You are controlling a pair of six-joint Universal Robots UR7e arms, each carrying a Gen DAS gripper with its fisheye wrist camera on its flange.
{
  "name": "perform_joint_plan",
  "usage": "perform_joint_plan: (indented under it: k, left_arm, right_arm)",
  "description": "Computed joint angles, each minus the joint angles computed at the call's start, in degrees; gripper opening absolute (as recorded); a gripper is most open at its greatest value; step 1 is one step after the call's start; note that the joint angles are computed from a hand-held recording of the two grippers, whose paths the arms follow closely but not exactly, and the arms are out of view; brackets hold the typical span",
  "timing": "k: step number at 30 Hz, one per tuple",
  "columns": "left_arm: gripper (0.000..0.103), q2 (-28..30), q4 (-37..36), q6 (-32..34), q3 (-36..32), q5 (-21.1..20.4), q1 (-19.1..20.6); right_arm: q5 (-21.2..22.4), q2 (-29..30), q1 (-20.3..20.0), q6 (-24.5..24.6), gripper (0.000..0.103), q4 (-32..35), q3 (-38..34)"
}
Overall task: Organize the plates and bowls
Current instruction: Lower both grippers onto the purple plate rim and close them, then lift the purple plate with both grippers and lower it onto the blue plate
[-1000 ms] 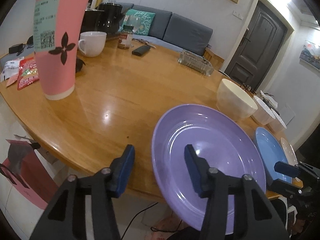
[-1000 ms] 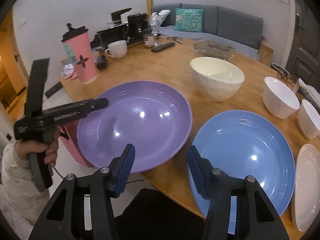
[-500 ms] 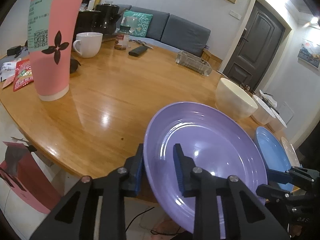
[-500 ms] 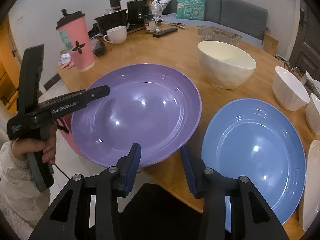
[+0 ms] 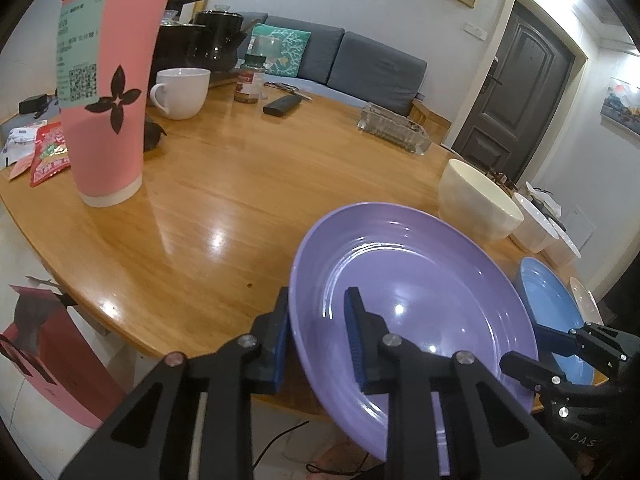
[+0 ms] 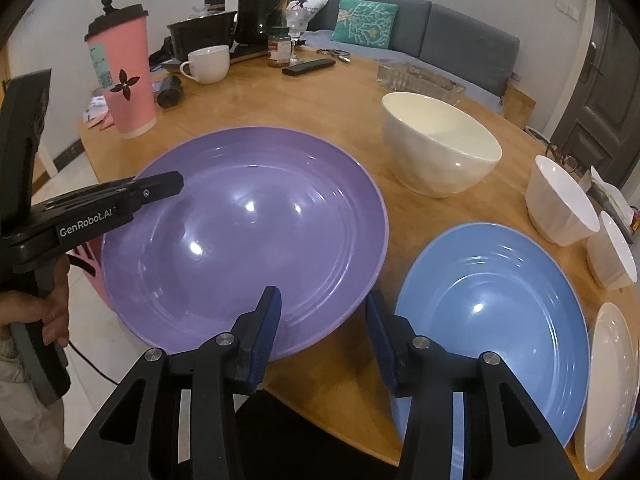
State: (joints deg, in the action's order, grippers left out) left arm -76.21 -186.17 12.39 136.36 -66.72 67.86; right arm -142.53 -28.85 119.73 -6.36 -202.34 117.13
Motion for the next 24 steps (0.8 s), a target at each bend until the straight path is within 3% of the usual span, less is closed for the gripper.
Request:
perform_joint_plan:
  k: [12, 24]
  left_arm:
    - [0.023, -1.4, -0.1, -0.3, 0.4, 1.5, -1.6]
    - [0.023, -3.5, -1.3, -1.0, 2.9, 4.2, -8.8]
  right_arm:
    - [1.5, -0.3, 0.5, -2.6, 0.037, -5.2, 1.1]
    - [1.3, -2.7, 1.4, -3.8, 0.037, -13.2, 4.4]
